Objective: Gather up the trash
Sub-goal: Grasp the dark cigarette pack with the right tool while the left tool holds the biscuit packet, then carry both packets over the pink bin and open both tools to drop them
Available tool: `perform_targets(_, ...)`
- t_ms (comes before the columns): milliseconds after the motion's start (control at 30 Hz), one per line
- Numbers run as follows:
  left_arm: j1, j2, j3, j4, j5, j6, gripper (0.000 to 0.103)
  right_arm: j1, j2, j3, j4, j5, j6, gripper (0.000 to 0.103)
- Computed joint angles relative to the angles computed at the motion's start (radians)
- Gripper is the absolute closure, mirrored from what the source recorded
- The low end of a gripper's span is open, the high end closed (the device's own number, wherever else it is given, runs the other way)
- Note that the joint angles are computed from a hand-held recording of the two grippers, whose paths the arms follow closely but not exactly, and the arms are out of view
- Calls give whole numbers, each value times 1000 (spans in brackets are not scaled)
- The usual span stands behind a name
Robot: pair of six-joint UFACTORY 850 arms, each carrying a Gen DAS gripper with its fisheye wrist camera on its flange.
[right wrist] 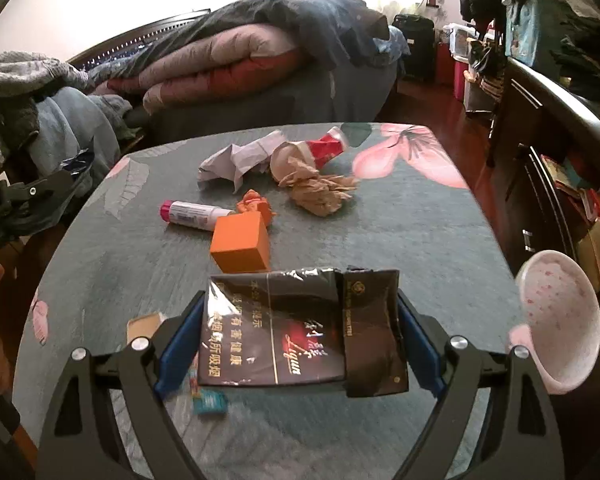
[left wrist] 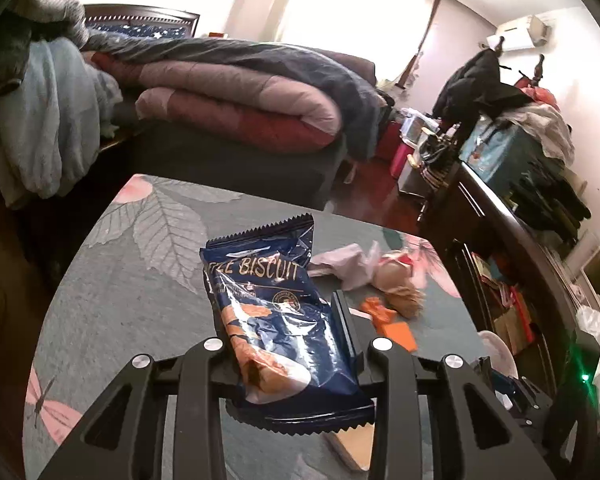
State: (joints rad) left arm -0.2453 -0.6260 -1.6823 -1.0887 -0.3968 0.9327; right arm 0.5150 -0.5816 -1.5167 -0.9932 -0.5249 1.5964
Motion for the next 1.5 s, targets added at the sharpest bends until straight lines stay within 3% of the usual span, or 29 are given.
perform_targets(400,-107,99,93,-130,22,207,67,26,221,278,-259,-75,365,15)
perform_targets(533,-152,95,77,-127,6,229,66,24,295,369,-303,-147,457,15)
perform_targets(800,-261,34,-15,-47,-39,197,66,-28,415,535,-325,-195,580,14)
perform_targets(1067,-363,-86,-184,104,-100,89,66,-110,484,667,-343,-216,675,14)
perform_targets(1233,-416,-202,-343,199,-158,5,66,-187,498,731,-393,-171,751,14)
perform_targets(1500,-477,-488,-779,384,-364,-223,64,-301,449,755,-529,-90,844,14)
